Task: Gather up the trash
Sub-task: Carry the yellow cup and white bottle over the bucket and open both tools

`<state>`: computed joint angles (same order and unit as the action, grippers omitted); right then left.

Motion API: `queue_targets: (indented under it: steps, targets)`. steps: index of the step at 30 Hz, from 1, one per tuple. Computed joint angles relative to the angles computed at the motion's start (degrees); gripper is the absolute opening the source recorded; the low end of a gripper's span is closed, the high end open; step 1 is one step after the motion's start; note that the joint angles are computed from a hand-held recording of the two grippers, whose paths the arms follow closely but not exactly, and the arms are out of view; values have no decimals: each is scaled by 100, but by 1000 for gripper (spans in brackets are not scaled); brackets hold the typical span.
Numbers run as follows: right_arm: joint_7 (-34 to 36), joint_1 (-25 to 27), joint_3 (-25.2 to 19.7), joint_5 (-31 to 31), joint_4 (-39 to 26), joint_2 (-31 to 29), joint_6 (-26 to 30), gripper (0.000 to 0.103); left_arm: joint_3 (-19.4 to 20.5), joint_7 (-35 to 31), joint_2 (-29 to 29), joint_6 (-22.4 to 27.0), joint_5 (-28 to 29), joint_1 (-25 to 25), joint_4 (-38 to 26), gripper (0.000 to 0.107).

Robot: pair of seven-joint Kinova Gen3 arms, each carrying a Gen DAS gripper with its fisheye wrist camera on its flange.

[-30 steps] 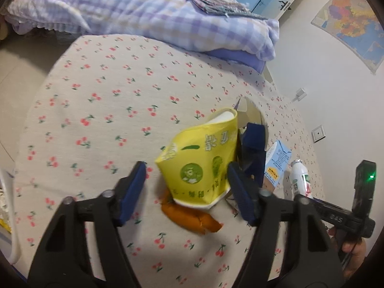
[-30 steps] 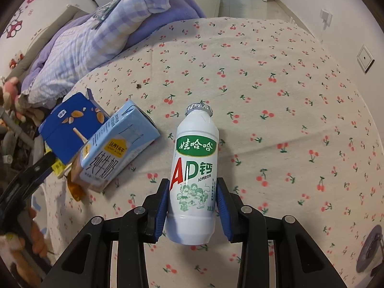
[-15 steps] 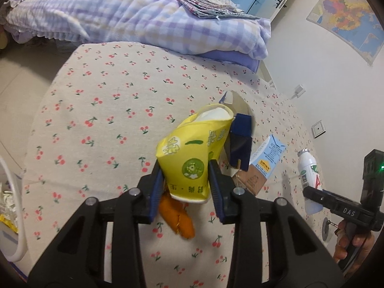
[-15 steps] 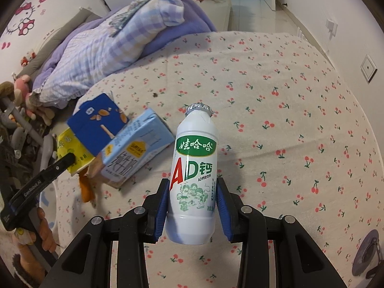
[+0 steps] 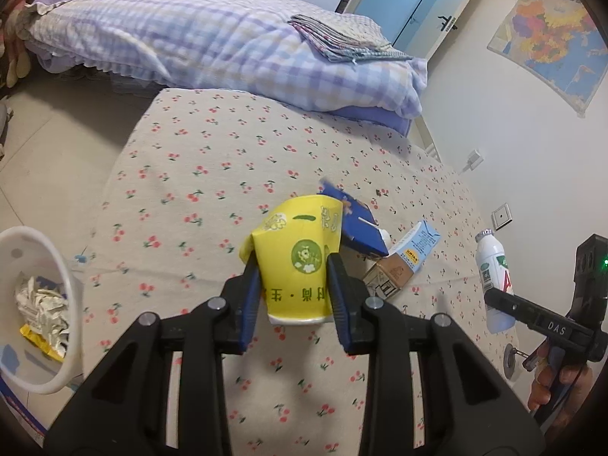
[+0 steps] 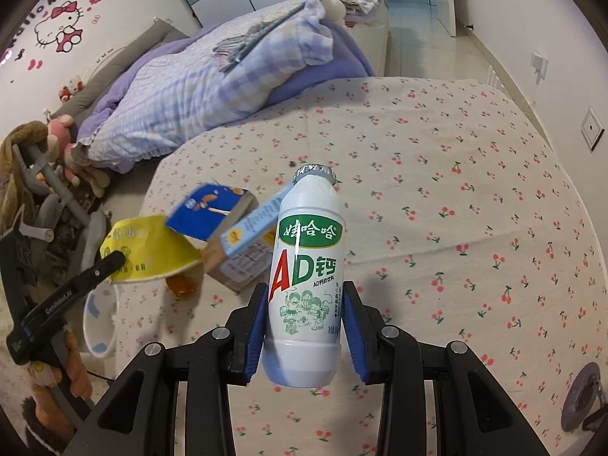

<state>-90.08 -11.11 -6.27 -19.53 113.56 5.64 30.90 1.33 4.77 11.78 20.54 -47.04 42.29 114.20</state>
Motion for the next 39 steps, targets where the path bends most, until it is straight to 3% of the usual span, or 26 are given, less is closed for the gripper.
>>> queue_targets:
  steps: [9,17,25,39]
  targets:
    - [-299,-319,-137,136,-127,17,-62,38,137,1000,-555,120,-878,-55,537,33]
    - [-803,-760,-285,522,-352,168,-91,38,601,1557,-1154,368,-1293,-490,1015,33]
    - [-1276,-1284,-426,951,-701,465,-62,38,1004,1151,-1802,714,-738,-1042,1482,33]
    - [-2018,-2330,-555,1592,-1538,1176,124,37,970,-158,-2928,1081,817,-1803,2302,33]
